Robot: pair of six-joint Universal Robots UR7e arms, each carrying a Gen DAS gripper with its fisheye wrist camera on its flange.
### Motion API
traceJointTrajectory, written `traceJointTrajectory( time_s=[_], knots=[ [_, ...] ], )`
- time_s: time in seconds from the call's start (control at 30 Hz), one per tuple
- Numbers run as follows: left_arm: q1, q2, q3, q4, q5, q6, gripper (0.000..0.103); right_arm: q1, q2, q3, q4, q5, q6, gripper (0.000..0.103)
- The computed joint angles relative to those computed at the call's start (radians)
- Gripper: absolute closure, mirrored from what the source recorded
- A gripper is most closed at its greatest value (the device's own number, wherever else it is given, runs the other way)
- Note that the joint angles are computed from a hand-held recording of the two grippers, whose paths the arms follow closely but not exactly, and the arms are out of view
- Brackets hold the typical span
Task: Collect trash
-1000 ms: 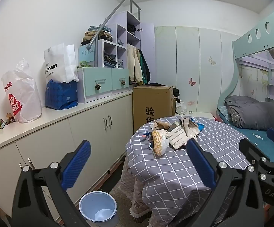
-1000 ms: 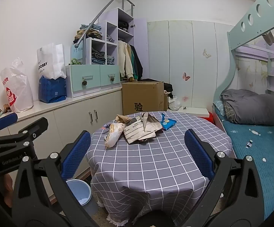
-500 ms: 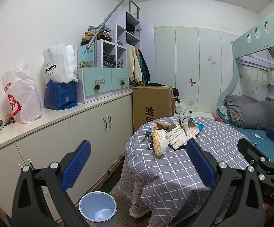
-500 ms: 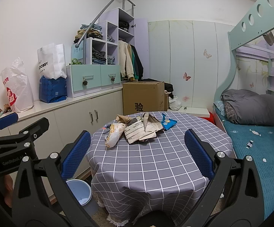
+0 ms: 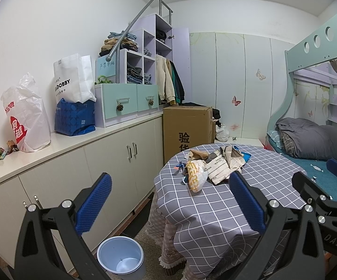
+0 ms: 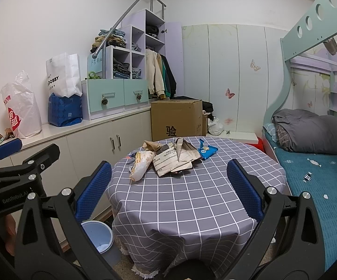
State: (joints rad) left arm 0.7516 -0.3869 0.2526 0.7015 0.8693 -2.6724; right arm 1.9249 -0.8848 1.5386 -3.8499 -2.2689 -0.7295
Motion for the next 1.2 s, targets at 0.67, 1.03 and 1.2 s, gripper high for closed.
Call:
traceJointTrajectory(
  time_s=[0.67, 1.03, 1.2],
  knots=[
    [-0.004, 0.032, -0.062, 0.035, -0.003, -0.006, 0.004, 0.000, -0.002, 0.002, 0.004, -0.003, 0.004, 0.006],
    [-0.003, 0.035, -0.069, 0.039, -0.003, -0.008, 0.004, -0.004, 0.000, 0.005, 0.001, 0.000, 0.006, 0.006],
    [-0.003, 0.028, -0.053, 0.030, -0.003, -0.006, 0.004, -0.005, -0.003, 0.008, 0.002, 0.001, 0.009, 0.006]
  ],
)
